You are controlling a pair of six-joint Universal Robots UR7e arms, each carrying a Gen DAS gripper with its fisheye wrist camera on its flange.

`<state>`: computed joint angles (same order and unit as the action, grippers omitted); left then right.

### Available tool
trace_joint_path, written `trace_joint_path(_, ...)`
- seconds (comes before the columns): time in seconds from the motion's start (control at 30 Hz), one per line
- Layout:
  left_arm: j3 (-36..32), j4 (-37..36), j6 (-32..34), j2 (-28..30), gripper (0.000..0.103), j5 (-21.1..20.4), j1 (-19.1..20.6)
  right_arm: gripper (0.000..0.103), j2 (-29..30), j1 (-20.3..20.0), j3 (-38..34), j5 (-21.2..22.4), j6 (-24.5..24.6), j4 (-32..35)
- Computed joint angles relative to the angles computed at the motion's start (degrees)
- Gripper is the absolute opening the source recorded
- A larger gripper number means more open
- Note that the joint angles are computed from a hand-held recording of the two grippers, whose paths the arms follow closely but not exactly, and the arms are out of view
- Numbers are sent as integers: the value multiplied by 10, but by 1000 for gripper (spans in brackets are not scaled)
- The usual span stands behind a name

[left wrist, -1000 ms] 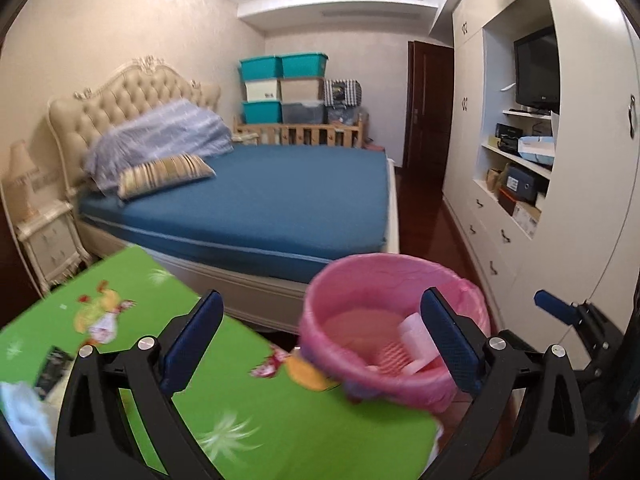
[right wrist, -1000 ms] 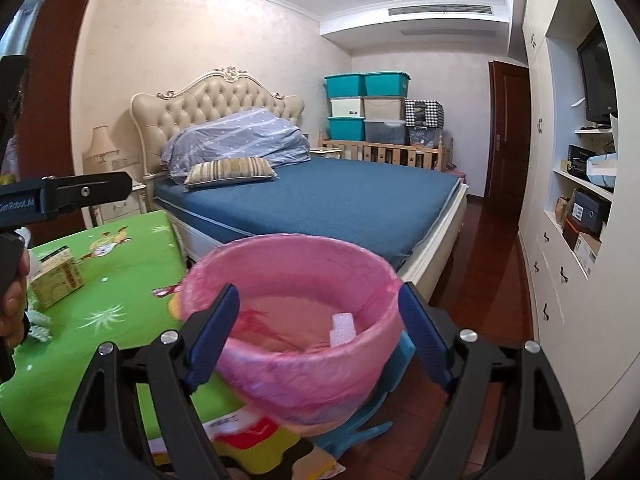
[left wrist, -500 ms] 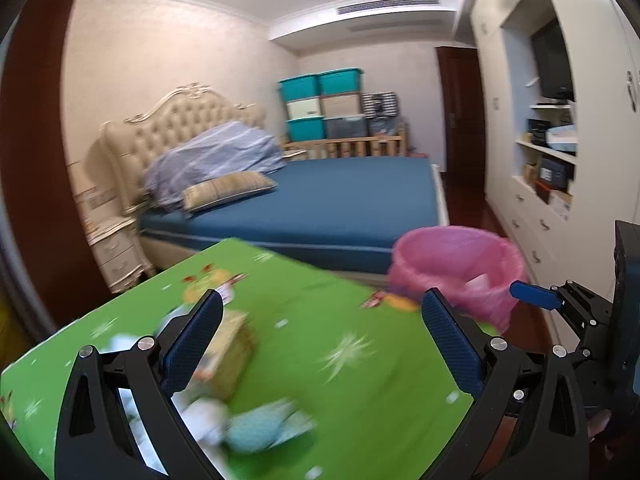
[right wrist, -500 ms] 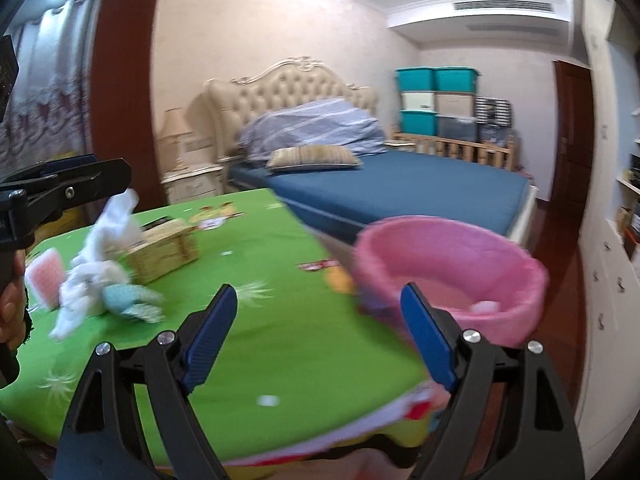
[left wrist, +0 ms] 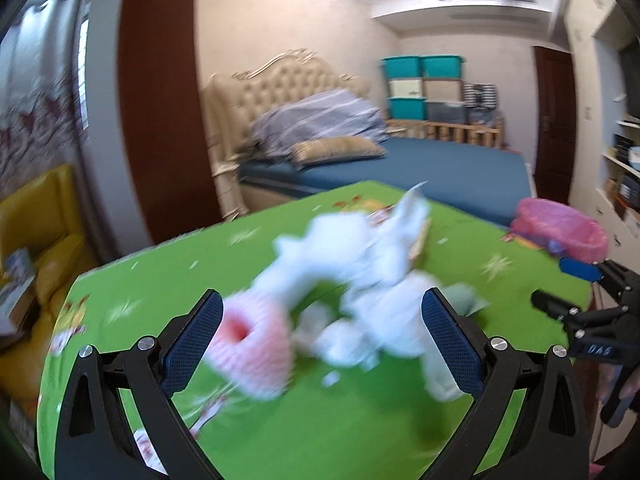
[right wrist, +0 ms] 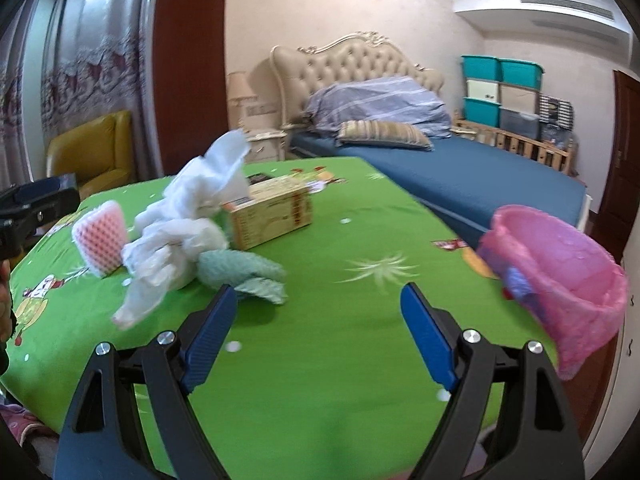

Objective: Collect trash
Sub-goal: 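Move both tools back over the table toward the remaining trash, then grasp the teal striped cloth with the right gripper while the left grasps a pink foam net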

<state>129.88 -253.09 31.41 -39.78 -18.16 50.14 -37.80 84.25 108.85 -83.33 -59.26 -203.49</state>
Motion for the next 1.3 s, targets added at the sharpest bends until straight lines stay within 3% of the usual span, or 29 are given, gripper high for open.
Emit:
trace_joint_path(0.27, 47, 49, -105, -31, 95, 38, 34, 81, 45, 43, -28, -66, -22, 3)
trace_joint_path(0.43, 56, 157, -208, -61, 95, 17, 64, 81, 69, 67, -70, -119, -7, 40)
trace_joint_path(0.73, 29, 296, -280, -87, 94, -37, 114, 80, 108, 95, -128, -192, 0, 82)
trace_joint_path(0.77, 26, 301, -284, -88, 91, -44, 118, 75, 109, 96, -131, -197, -3, 86)
trace_joint_path(0.83, 27, 338, -307, -100, 69, -66, 126, 59, 113, 98, -132, -200, -13, 85)
trace_joint_path(0.87, 27, 344, -311, -103, 66, -75, 130, 48, 114, 98, -131, -200, -17, 86)
trace_joint_path(0.97, 34, 325, -307, -106, 53, -89, 131, 30, 115, 97, -123, -191, -33, 64)
trace_joint_path(1.1, 43, 276, -288, -96, 47, -80, 121, 22, 113, 92, -107, -169, -43, 24)
trace_joint_path(1.3, 49, 187, -246, -71, 46, -45, 94, 21, 102, 83, -90, -147, -32, -4)
